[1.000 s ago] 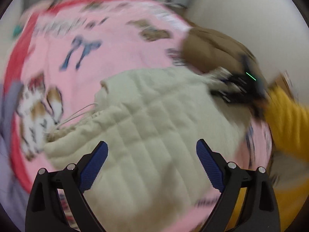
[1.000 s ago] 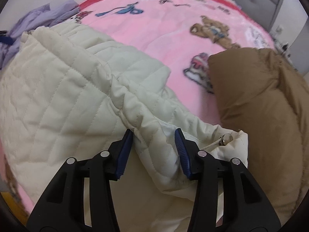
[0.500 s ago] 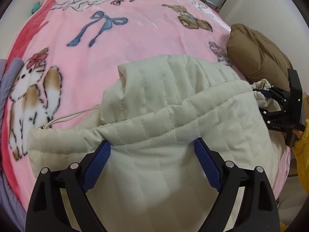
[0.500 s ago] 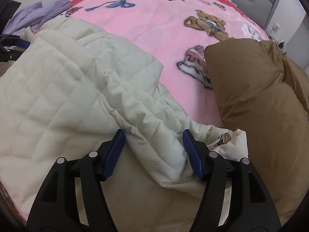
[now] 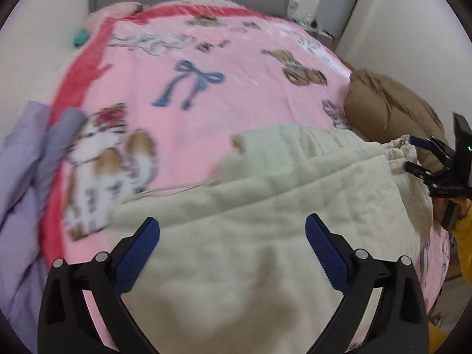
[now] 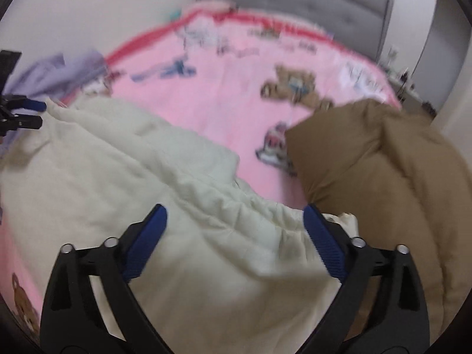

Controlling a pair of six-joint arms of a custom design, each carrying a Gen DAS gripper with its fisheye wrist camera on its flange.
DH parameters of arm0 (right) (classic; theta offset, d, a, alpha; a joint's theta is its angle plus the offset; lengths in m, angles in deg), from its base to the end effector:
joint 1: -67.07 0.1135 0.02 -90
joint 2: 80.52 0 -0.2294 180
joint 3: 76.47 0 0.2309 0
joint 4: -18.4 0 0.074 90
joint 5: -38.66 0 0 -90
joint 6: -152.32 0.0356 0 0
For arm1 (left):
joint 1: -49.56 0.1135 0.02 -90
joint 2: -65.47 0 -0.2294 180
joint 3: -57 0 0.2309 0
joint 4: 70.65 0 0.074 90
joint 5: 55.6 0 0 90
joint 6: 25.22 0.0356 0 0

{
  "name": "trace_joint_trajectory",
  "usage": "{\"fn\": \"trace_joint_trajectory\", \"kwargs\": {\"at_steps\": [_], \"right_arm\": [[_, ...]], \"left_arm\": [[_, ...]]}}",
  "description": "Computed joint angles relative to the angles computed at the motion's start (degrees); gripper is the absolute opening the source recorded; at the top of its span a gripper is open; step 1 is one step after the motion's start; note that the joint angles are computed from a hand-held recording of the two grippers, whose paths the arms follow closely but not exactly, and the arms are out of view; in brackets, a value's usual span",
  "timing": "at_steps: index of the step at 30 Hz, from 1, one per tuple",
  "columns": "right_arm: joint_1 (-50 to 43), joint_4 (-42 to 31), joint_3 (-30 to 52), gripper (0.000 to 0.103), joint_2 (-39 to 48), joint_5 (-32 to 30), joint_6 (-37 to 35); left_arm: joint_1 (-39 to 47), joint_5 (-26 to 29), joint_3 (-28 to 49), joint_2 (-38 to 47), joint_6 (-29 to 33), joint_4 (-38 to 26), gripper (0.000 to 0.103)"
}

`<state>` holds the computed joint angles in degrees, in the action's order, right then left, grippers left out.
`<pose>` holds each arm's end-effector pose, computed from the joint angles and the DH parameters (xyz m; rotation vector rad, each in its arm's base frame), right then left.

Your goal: Fold large clothes

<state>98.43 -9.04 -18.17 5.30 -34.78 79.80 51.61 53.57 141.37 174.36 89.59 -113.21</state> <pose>0.2359 0.1319 0.1471 -0.1858 2.4662 -0.0049 0.3465 0.0007 0.1356 0.6143 2.5906 -0.3118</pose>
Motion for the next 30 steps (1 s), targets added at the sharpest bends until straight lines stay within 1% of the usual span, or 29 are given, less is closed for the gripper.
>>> {"fn": "trace_joint_trajectory", "kwargs": {"at_steps": [2, 4, 5, 6, 8, 10, 11, 14, 15, 17, 18, 19, 20, 21, 23, 24, 26, 27, 29, 30], "right_arm": [[5.05, -1.06, -2.62, 0.092, -5.32, 3.45, 3.43], [9.49, -2.47, -3.81, 0.095, -8.32, 7.41, 6.75], [12.34, -3.73, -4.04, 0.095, -9.29, 9.84, 9.08], [14.04, -4.75, -3.94, 0.095, -9.56, 10.65, 10.67], [16.98, -6.63, -3.45, 0.095, -9.30, 10.36, 13.00], [20.09, -9.62, -1.78, 0.095, -7.60, 11.62, 14.86], [20.60, -10.17, -1.27, 0.095, -6.88, 11.57, 14.77], [22.76, -13.74, 1.39, 0.095, -4.05, 10.40, 16.48], [22.99, -14.44, 1.88, 0.095, -3.58, 10.20, 16.86], [23.40, -15.19, 2.48, 0.095, -3.21, 9.72, 17.42], [23.26, -15.34, 2.38, 0.095, -3.42, 9.74, 17.58], [22.81, -15.29, 2.38, 0.095, -3.59, 9.41, 17.29], [22.68, -15.52, 2.43, 0.095, -3.91, 9.43, 17.54], [22.52, -15.57, 2.44, 0.095, -4.25, 9.80, 17.68], [21.81, -15.21, 1.27, 0.095, -6.50, 9.54, 18.25], [21.26, -14.63, 0.09, 0.095, -8.00, 9.65, 19.10], [19.45, -13.70, -2.40, 0.095, -10.19, 8.92, 20.86], [18.77, -13.90, -3.10, 0.095, -10.53, 8.73, 21.70], [17.23, -15.56, -4.25, 0.095, -11.52, 9.27, 23.27], [16.17, -15.86, -5.96, 0.095, -13.82, 9.94, 22.67]], "left_arm": [[3.80, -1.91, 0.06, 0.31, 2.26, -1.47, 0.098], [7.44, -1.21, 2.15, 3.14, 3.54, -3.65, 0.098], [9.19, -0.81, 4.07, 5.38, 3.30, -5.33, 0.098], [11.36, 0.55, 8.46, 9.97, 2.52, -9.64, 0.098], [13.72, 3.94, 15.26, 16.87, 2.39, -15.97, 0.098], [14.60, 6.38, 18.88, 21.21, 2.73, -18.73, 0.098], [14.45, 7.11, 22.09, 24.19, 3.25, -21.26, 0.098], [13.54, 7.60, 26.12, 28.54, 4.55, -23.75, 0.098], [13.10, 7.79, 28.86, 30.98, 5.11, -25.66, 0.098], [12.62, 7.67, 35.51, 36.30, 5.90, -30.77, 0.099], [12.84, 8.15, 39.93, 39.66, 6.22, -34.67, 0.099], [13.02, 9.12, 42.76, 41.43, 7.04, -38.02, 0.099], [12.96, 10.83, 44.18, 42.07, 9.86, -41.45, 0.098], [12.47, 11.14, 42.84, 40.97, 12.11, -42.01, 0.098], [10.85, 8.55, 35.71, 35.99, 14.85, -37.44, 0.098], [10.68, 8.06, 35.67, 36.26, 14.78, -37.34, 0.098], [10.33, 7.24, 38.56, 39.33, 13.37, -39.03, 0.099], [9.80, 6.45, 39.16, 40.35, 12.41, -38.82, 0.099], [8.74, 5.05, 36.56, 38.87, 11.48, -36.22, 0.099], [8.46, 4.65, 36.11, 38.52, 11.04, -35.78, 0.099]]}}
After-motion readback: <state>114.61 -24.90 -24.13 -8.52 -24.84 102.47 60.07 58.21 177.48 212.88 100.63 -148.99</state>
